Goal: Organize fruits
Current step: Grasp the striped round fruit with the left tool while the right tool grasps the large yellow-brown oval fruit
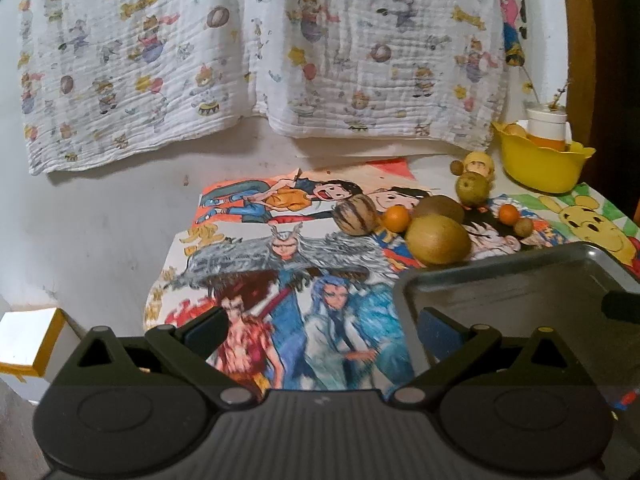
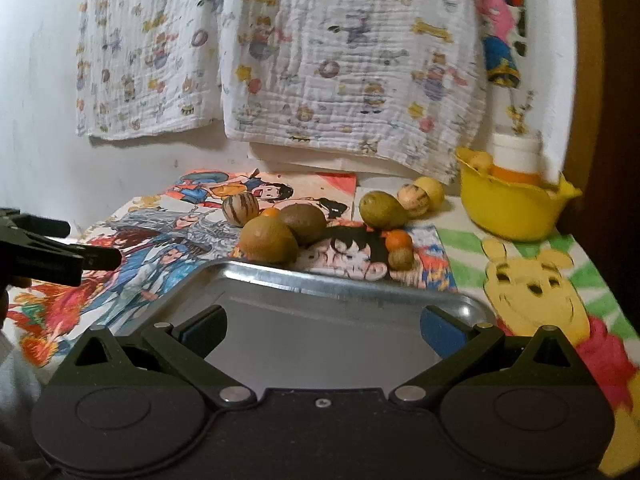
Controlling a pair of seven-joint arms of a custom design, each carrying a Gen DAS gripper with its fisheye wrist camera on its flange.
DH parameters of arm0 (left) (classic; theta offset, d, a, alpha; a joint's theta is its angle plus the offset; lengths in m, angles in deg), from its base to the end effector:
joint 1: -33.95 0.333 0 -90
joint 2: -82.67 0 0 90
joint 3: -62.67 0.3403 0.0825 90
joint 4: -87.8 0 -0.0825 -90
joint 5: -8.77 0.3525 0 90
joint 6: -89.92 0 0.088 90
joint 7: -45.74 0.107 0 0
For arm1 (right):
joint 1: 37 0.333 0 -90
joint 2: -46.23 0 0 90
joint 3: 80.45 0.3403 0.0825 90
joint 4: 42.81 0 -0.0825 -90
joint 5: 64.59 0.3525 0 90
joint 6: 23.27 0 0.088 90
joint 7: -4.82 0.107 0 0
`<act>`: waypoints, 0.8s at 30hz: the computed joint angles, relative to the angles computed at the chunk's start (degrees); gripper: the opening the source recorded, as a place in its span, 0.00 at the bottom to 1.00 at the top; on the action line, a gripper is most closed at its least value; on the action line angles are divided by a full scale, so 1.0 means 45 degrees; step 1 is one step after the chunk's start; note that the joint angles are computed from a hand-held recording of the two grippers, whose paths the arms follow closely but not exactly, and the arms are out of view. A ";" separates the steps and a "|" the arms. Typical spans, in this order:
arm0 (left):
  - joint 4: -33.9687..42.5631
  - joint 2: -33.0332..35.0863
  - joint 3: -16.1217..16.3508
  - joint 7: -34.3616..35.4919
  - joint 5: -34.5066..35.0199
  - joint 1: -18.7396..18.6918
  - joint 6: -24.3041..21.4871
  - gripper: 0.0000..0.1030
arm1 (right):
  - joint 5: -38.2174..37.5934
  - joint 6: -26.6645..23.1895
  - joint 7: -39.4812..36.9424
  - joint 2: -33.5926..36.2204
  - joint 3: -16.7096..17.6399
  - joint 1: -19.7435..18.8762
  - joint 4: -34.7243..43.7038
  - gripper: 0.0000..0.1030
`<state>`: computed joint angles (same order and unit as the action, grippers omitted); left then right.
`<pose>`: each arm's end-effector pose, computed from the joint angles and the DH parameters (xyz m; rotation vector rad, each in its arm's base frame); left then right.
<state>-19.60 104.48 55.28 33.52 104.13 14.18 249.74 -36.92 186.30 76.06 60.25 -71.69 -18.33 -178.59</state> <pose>0.5408 -0.3198 0.3773 -1.5171 1.7684 -0.8379 0.5043 0.1888 0.3939 -1.7573 1.3961 -0.7702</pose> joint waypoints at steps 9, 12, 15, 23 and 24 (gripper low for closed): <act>0.2036 0.1761 0.0495 0.3885 -0.3102 0.0747 0.1740 1.00 | 0.1553 -0.3148 -0.3340 0.1565 -0.1717 0.1307 0.3670 1.00; 0.2930 0.2575 0.0332 0.6000 -0.4751 0.1076 0.2207 1.00 | 0.1817 -0.4227 -0.3671 0.2219 -0.2406 0.1783 0.4843 1.00; 0.3907 0.3460 -0.0331 0.8465 -0.6578 0.1673 0.2556 1.00 | 0.1689 -0.5082 -0.3509 0.2791 -0.1945 0.1295 0.5812 1.00; 0.8139 0.6782 -0.3211 1.5129 -1.0910 0.3027 0.1270 0.99 | 0.0585 -0.7391 -0.1742 0.4636 -0.2610 0.1718 0.8763 0.98; 0.8754 0.7279 -0.3770 1.5970 -1.1527 0.3224 0.0971 0.98 | 0.0401 -0.7578 -0.1526 0.4829 -0.2643 0.1705 0.9059 0.97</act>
<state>19.80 137.23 38.32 105.39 52.25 28.68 254.11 -35.12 152.20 69.19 81.98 -83.59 -10.66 -137.82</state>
